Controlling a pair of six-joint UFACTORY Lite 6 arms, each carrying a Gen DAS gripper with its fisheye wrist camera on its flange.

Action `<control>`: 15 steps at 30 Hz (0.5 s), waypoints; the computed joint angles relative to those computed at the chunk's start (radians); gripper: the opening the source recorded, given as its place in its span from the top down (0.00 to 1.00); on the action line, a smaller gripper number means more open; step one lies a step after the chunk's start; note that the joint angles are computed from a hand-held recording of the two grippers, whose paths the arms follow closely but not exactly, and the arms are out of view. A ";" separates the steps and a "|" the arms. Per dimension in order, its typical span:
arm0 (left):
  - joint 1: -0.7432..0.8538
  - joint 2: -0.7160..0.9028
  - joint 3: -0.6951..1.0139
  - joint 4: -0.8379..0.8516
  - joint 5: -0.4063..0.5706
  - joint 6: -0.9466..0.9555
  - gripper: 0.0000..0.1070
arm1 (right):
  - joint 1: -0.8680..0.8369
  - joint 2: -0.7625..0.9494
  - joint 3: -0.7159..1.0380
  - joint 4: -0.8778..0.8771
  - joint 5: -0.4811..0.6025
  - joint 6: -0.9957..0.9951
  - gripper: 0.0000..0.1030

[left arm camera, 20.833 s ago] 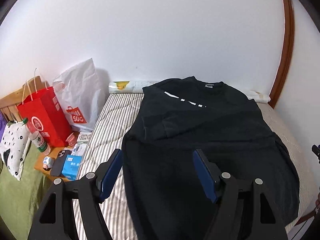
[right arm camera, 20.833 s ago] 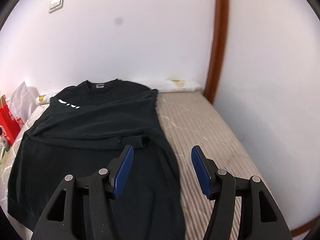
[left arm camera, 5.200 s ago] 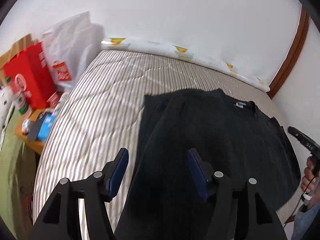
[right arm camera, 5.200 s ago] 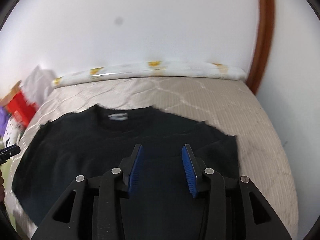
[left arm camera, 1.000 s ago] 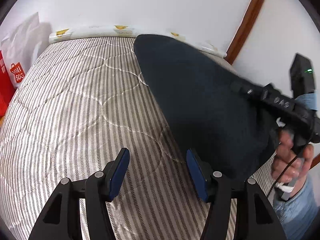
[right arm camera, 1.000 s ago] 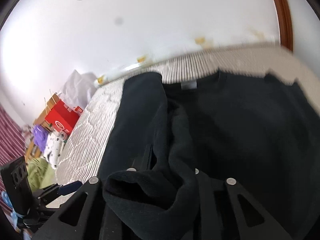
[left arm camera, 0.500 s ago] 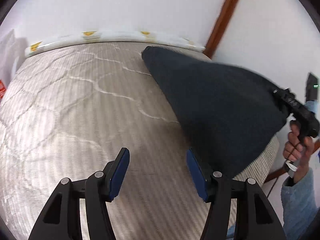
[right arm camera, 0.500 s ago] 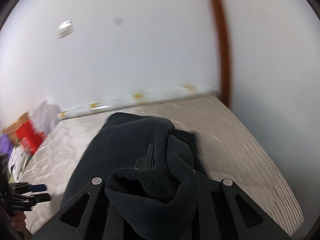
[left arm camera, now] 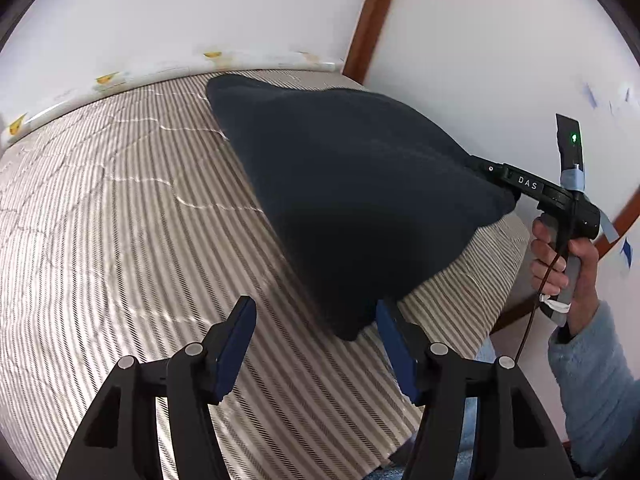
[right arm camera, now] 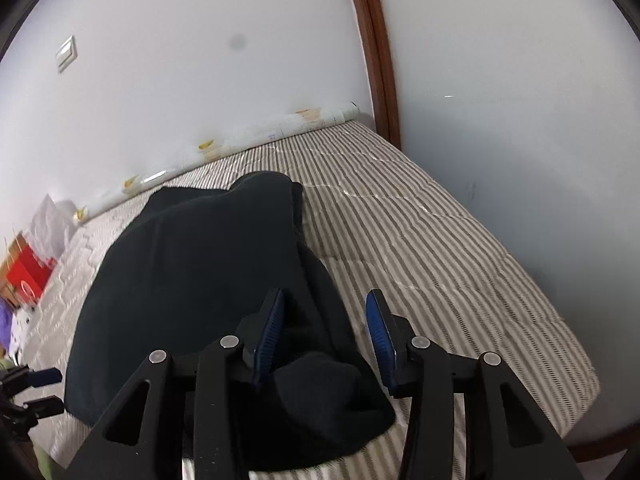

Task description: Fold small clothes

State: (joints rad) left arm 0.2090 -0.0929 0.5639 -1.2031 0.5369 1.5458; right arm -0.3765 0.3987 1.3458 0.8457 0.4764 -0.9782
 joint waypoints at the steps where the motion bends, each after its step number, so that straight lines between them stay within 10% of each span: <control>1: -0.015 0.000 -0.007 -0.008 -0.011 0.001 0.44 | -0.008 -0.009 -0.009 -0.009 0.009 -0.009 0.58; 10: -0.257 0.074 -0.022 -0.299 -0.288 0.164 0.51 | -0.012 -0.029 -0.054 -0.093 0.007 0.027 0.60; 15: -0.214 0.132 0.030 -0.297 -0.204 0.164 0.75 | 0.021 -0.015 -0.048 -0.132 -0.022 0.070 0.80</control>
